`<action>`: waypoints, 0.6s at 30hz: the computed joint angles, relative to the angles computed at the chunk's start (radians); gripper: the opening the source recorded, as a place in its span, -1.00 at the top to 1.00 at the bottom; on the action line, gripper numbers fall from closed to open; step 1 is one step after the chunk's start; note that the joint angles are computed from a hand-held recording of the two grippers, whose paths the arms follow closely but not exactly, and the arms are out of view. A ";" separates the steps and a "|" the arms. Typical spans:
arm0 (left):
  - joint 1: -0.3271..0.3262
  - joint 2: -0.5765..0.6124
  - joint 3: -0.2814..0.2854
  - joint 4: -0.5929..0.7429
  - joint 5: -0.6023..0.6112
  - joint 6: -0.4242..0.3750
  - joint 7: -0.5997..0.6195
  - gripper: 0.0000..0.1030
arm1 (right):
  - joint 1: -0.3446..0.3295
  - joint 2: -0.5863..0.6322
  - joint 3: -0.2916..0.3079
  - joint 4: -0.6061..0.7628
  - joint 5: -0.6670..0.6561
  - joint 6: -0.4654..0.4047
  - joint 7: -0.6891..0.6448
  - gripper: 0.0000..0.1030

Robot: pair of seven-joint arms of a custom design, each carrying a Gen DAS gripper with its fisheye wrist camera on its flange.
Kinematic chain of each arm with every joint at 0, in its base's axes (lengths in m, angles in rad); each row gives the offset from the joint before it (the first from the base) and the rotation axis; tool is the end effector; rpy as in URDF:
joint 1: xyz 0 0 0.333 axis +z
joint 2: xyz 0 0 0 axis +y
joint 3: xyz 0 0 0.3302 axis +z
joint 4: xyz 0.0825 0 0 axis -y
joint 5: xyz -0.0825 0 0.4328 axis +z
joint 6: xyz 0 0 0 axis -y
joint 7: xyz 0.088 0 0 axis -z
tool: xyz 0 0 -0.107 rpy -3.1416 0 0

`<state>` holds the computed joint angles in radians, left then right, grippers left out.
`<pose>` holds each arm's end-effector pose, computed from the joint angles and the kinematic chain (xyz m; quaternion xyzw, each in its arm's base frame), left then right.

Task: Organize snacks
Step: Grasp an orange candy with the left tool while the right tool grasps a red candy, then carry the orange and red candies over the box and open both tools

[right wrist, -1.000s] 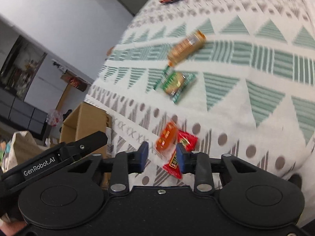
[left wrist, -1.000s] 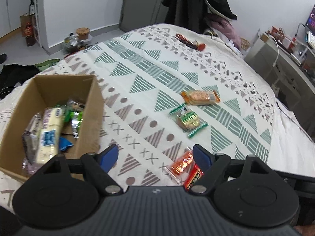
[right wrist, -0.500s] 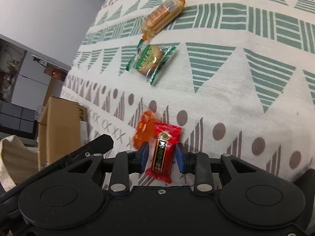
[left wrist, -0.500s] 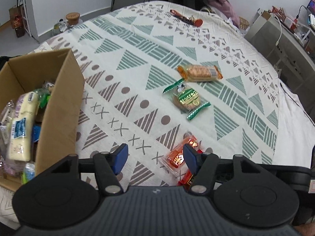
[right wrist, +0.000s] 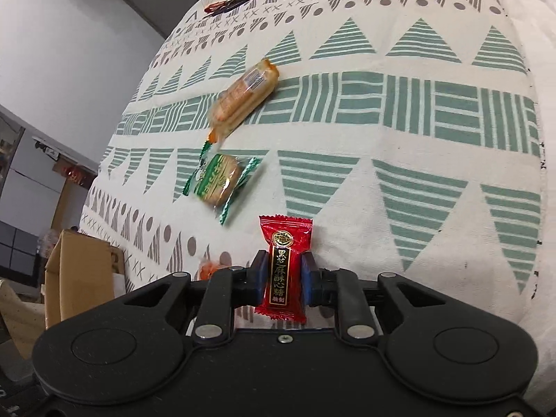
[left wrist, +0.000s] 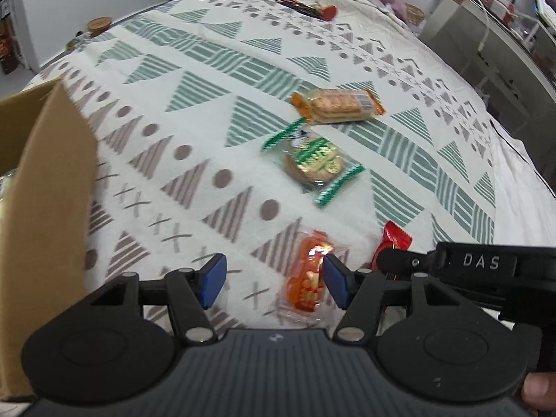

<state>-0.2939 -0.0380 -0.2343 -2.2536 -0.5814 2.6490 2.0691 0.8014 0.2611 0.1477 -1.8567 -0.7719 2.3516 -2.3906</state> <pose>0.5147 -0.2838 0.4077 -0.4605 0.8438 -0.2752 0.0129 0.4144 0.5516 0.3972 -0.3176 0.8990 -0.0996 0.2846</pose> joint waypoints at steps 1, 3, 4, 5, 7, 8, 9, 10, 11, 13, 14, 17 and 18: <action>-0.003 0.004 -0.003 0.002 -0.002 0.001 0.006 -0.17 | -0.002 -0.005 -0.001 -0.010 0.001 0.008 0.004 0.56; -0.008 0.017 -0.009 0.006 0.008 0.008 0.001 -0.17 | -0.007 -0.006 0.000 -0.016 0.007 0.021 0.001 0.50; -0.010 0.024 -0.012 0.009 0.017 0.011 -0.011 -0.15 | -0.009 -0.003 0.000 -0.015 0.011 0.027 -0.004 0.50; -0.010 0.031 -0.015 0.012 0.022 0.009 -0.020 -0.05 | -0.010 -0.002 0.000 -0.016 0.013 0.031 -0.007 0.49; -0.011 0.043 -0.021 0.012 0.046 0.016 -0.045 0.00 | -0.014 0.000 -0.001 -0.019 0.016 0.050 -0.017 0.30; -0.013 0.044 -0.024 0.007 0.057 0.032 -0.053 0.06 | -0.015 0.003 -0.003 -0.019 0.015 0.061 -0.025 0.27; -0.013 0.046 -0.026 0.003 0.078 0.045 -0.071 0.12 | -0.015 0.009 -0.004 -0.011 0.015 0.059 -0.042 0.26; -0.013 0.047 -0.026 0.002 0.103 0.053 -0.095 0.24 | -0.014 0.015 -0.004 -0.003 0.020 0.052 -0.060 0.27; -0.013 0.048 -0.026 0.001 0.122 0.059 -0.117 0.41 | -0.013 0.018 -0.005 0.000 0.023 0.051 -0.072 0.33; -0.008 0.049 -0.024 0.004 0.134 0.059 -0.142 0.58 | -0.009 0.019 -0.006 0.003 0.034 0.033 -0.083 0.61; -0.004 0.050 -0.022 0.011 0.115 0.044 -0.136 0.61 | -0.006 0.014 -0.010 -0.004 0.027 0.039 -0.068 0.61; 0.002 0.038 -0.020 0.012 0.116 0.028 -0.140 0.65 | 0.001 0.010 -0.012 -0.005 0.007 0.042 -0.056 0.62; 0.003 0.031 -0.019 0.008 0.121 0.029 -0.146 0.66 | 0.003 0.009 -0.012 -0.005 -0.004 0.049 -0.052 0.62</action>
